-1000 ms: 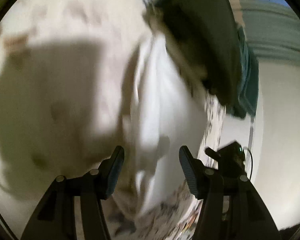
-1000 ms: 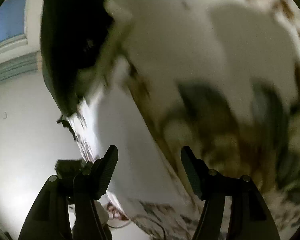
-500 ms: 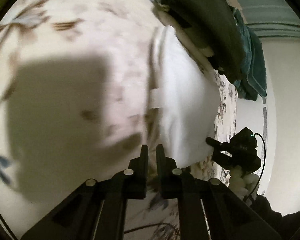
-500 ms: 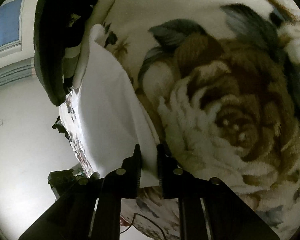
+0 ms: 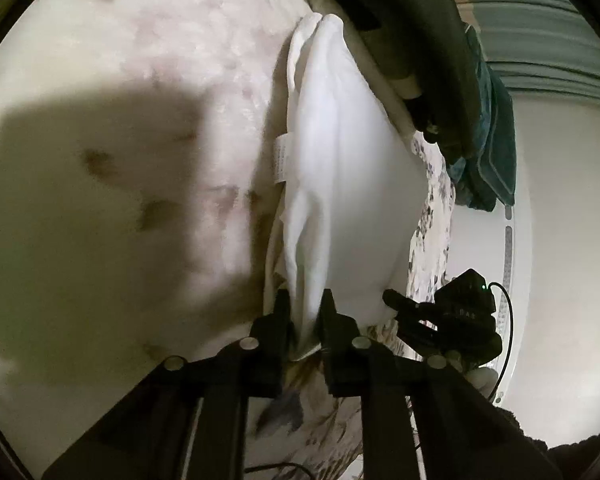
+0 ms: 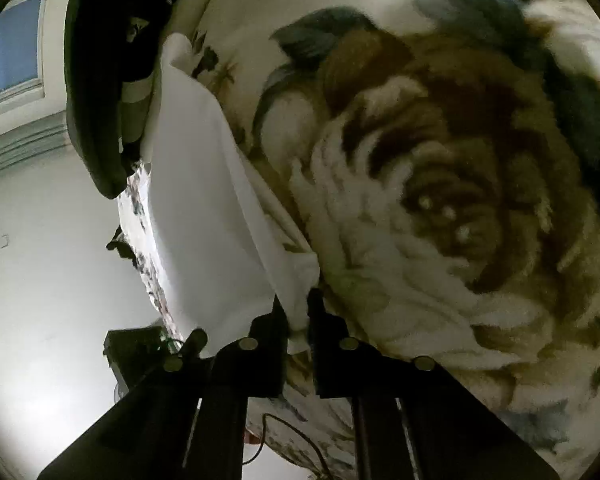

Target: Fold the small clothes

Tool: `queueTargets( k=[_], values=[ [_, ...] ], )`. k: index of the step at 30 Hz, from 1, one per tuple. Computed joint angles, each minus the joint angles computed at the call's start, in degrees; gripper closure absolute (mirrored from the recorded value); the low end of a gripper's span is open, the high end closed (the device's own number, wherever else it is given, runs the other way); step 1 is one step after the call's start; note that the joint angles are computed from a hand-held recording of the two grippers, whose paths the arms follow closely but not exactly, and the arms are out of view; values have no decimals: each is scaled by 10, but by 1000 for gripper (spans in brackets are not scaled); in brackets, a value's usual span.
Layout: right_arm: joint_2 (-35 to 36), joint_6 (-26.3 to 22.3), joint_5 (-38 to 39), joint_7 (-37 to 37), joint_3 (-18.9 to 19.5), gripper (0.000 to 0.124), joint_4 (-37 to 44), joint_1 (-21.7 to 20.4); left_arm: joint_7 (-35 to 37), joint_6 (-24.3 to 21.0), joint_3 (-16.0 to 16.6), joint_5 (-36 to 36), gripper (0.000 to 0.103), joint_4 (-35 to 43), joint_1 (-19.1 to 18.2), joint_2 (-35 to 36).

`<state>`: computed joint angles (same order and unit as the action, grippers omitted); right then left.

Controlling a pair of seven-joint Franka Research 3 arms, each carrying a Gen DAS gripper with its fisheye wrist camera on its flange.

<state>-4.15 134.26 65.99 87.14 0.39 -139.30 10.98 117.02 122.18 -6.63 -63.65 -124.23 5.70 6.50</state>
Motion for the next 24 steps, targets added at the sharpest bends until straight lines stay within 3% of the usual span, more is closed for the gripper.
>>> queueTargets(
  k=[4,5,7,8,10,11,15,19,22,23,24],
  values=[
    [3,-10,-13,-8,-2,114,4,-1,-5,-22,5,19,92,8,6,-1],
    [11,-19,-9,-9,-3,109,12,-2,-5,-32,7,20,90,11,10,0],
    [7,-42,3,-17,-11,96,10,-12,-17,-40,11,32,74,17,14,1],
    [2,-47,13,-27,-15,86,6,-16,-17,-40,12,35,54,21,17,3],
    [-2,-50,29,-54,-20,69,2,-24,6,-41,12,4,40,30,25,14],
    [3,-54,32,-64,-22,61,4,-27,13,-46,10,-12,40,39,27,25],
    [63,-100,108,-152,-27,60,30,-44,35,-68,-14,-57,40,95,32,93],
    [116,-154,164,-217,-15,60,61,-67,27,-45,-40,-44,40,138,25,141],
    [139,-160,166,-234,-1,60,89,-70,40,-19,-51,-53,43,128,27,129],
    [142,-156,153,-231,3,61,98,-68,41,-11,-53,-53,48,123,26,124],
    [144,-155,150,-233,6,69,103,-68,43,-3,-54,-53,73,117,24,118]
  ],
)
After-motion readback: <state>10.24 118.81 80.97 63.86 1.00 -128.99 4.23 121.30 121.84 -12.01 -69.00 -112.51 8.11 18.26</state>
